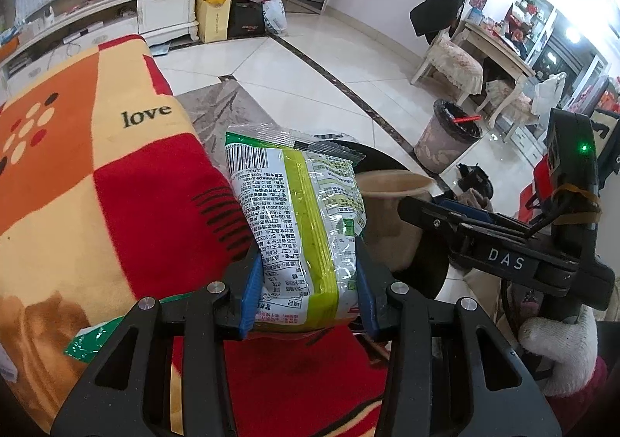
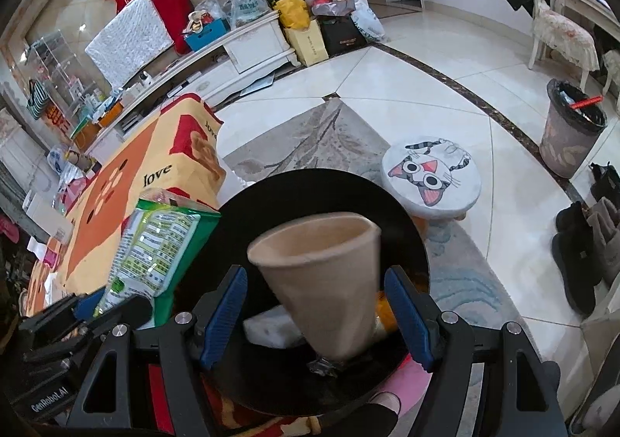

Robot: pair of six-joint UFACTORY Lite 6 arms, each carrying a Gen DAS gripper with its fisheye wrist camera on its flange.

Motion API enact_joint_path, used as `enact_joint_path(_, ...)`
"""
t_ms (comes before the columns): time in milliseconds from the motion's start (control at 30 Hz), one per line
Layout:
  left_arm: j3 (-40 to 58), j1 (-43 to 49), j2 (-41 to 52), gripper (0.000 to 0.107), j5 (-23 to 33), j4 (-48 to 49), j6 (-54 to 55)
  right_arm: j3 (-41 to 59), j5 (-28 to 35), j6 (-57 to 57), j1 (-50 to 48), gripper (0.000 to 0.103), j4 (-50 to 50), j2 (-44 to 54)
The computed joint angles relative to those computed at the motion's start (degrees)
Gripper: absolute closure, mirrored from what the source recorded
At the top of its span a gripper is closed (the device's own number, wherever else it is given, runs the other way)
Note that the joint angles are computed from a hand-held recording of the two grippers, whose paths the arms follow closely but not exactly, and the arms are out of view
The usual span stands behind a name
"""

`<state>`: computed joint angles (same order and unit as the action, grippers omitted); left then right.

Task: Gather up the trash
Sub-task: 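Open the right tool to drop the cup while the left tool drops the snack bag into the bin, then move both open tools back over the table toward the tissue and medicine box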

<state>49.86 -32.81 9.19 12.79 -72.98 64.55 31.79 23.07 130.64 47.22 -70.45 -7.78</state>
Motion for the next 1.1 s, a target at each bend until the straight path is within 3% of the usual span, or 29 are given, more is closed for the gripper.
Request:
enact_joint_path(100, 0.1, 0.7, 0.7, 0.049, 1.3, -2.7, 2.6, -0.2, 0.1, -0.1, -0.3, 0.021, 1.2, -0.7)
enact_joint_path(433, -0.7, 2.6, 0.1, 0.046, 4.3, -1.4, 1.8, -1.5, 0.9, -1.2, 0.5, 0.021, 4.1, -2.3)
enact_joint_path(567, -1.4, 4.1, -1.3, 0.046, 8.2, -5.3, 5.7, -1.7, 1.5, -1.2, 1.0, 0.021, 4.7, -3.1)
enact_joint_path(833, 1.9, 6.1, -1.8, 0.041, 13.9, -7.9, 7.1, -2.9, 7.8, -4.1, 2.8, 0.021, 9.0, -8.7)
enact_joint_path(1100, -2.4, 8.7, -9.8, 0.040, 11.2, 2.2, -0.6, -1.7, 7.0, -3.9, 3.6, 0.021, 8.2, -7.9)
